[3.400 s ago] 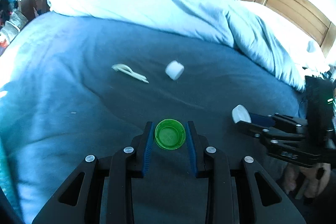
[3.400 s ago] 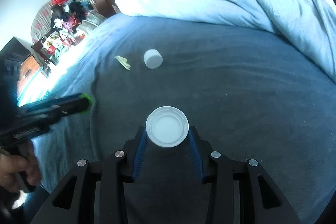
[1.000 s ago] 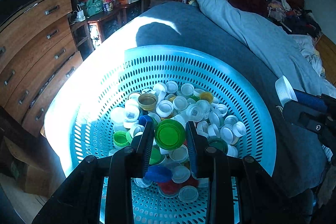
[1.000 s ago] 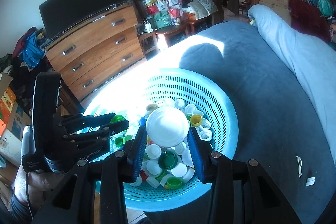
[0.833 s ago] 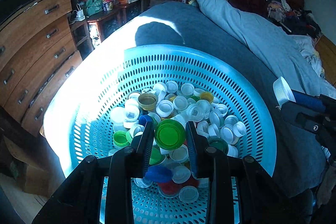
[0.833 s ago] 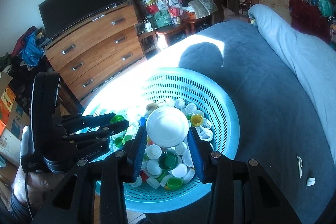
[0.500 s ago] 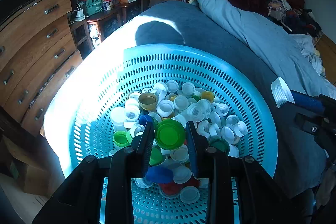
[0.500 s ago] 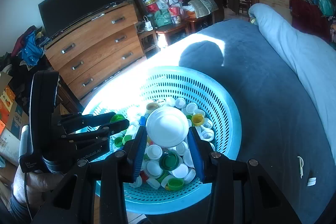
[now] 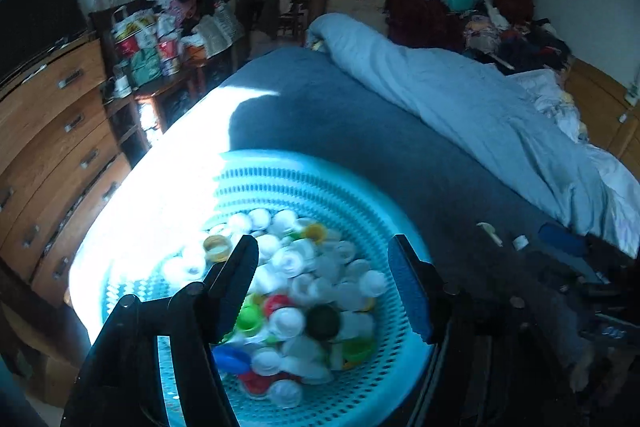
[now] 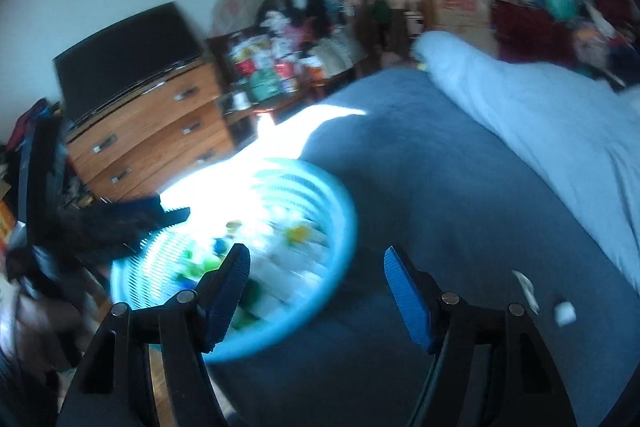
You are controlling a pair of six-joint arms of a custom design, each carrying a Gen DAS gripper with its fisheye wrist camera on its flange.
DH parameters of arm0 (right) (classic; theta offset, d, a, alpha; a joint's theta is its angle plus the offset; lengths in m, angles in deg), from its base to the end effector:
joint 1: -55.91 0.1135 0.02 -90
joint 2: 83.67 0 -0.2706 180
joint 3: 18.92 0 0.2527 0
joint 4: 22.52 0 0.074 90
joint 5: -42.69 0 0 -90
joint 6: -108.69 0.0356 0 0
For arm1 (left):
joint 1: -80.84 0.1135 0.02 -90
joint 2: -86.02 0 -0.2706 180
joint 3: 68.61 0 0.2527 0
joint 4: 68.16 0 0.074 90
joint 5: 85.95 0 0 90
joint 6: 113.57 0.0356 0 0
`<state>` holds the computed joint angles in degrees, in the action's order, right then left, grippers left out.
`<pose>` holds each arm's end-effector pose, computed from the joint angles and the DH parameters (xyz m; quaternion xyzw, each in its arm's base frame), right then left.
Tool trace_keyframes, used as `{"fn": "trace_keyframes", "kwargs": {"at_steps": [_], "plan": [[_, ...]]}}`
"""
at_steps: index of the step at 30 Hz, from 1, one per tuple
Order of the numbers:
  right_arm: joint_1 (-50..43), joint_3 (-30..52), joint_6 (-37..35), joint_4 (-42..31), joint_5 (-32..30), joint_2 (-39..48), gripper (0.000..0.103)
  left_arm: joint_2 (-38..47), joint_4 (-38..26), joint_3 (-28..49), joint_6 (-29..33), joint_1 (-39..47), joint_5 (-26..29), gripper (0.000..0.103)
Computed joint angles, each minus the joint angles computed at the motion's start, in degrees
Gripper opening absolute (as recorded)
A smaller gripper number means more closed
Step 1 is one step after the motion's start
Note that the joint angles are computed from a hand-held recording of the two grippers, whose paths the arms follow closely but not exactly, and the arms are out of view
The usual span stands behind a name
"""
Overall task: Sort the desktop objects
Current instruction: 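Grasp a white cap with the right tool while the left tool moves toward the bed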
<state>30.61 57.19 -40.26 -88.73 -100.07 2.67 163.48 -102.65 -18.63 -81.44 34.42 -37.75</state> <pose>0.2597 -0.0914 0.2458 -0.3077 0.8363 0.2563 0.3744 0.1776 -0.1522 0.1723 -0.1764 0.8933 0.0338 0.4121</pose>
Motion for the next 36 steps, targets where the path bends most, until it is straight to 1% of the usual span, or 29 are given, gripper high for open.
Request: {"fn": "trace_keyframes", "kwargs": {"at_steps": [1,3,5,7,9,12,15,17,18,19,22,23,24,26,27,28,29,30,31,32,34,35,36], "plan": [[-3.9,1.51,-1.85,0.43,0.58,4.25,0.075,2.88,1.07,3.32,1.89,-1.34,-0.41,0.065],[-8.71,4.59,-2.26,3.24,2.96,11.28,0.075,8.25,4.41,9.1,6.82,-3.17,0.65,0.065],[-12.25,9.36,-0.86,6.82,6.16,19.3,0.073,13.41,9.01,13.65,11.55,-3.97,3.52,0.065],[-14.33,15.03,1.76,10.74,9.12,26.81,0.072,19.5,11.86,18.65,15.14,-4.14,6.65,0.065],[-14.69,21.4,3.52,11.07,10.9,33.08,0.071,25.51,14.21,22.98,17.83,-3.07,11.24,0.065],[-12.81,30.92,4.04,10.45,13.53,41.73,0.071,33.39,15.63,28.52,19.55,-0.79,16.97,0.065],[-9.85,38.77,4.95,10.83,15.76,48.5,0.071,40.47,15.86,33.81,19.22,2.41,22.72,0.065],[-8.07,44.81,5.82,9.24,16.62,52.91,0.065,44.03,15.13,37.03,18.8,3.35,24.65,0.065],[-7.32,47.18,6.02,8.7,16.91,54.8,0.065,45.47,14.72,38.55,18.94,3.81,25.45,0.065],[-6.45,49.04,6.2,8.83,17.29,56.31,0.062,46.97,14.31,40.16,19.25,4.31,26.07,0.065],[-5.07,54.23,5.61,5.9,17.46,60.06,0.044,50.04,13.55,43.42,19.53,4.89,27.28,0.065],[-4.78,54.41,5.05,5.64,17.42,60.39,0.041,51.0,13.34,44.49,19.57,5.0,27.68,0.065],[-4.65,53.67,4.48,6.39,17.79,60.44,0.036,51.83,13.14,45.49,19.62,5.07,28.06,0.065],[-4.72,53.09,3.68,6.25,17.55,60.22,0.034,52.43,13.89,45.53,19.82,5.27,28.94,0.065],[-5.18,54.39,3.17,3.58,17.07,60.38,0.034,52.65,13.64,45.84,19.78,5.21,29.1,0.065],[-6.35,55.9,0.94,-1.31,14.47,60.03,0.034,52.58,13.56,45.81,19.92,5.07,29.07,0.065],[-7.65,56.08,-3.21,-5.6,11.97,59.34,0.034,52.37,13.91,45.45,20.27,4.88,28.88,0.065],[-8.08,53.38,-7.25,-6.55,13.4,57.96,0.034,52.78,13.58,45.89,20.53,4.77,28.62,0.065],[-7.75,52.84,-9.83,-7.4,19.89,58.9,0.034,53.41,12.25,46.68,20.29,4.74,28.58,0.065],[-9.08,55.18,-10.62,-10.57,21.4,60.94,0.034,54.28,10.91,47.73,19.7,4.95,29.4,0.065],[-11.9,57.87,-10.09,-15.0,18.75,60.1,0.034,55.32,11.5,48.48,19.45,5.11,30.88,0.065],[-13.86,57.64,-10.73,-16.09,16.04,58.99,0.034,55.97,11.64,49.02,19.29,5.05,31.29,0.065],[-15.11,55.71,-10.56,-14.37,15.29,57.69,0.034,56.83,11.6,49.91,19.1,5.06,31.65,0.065]]}}
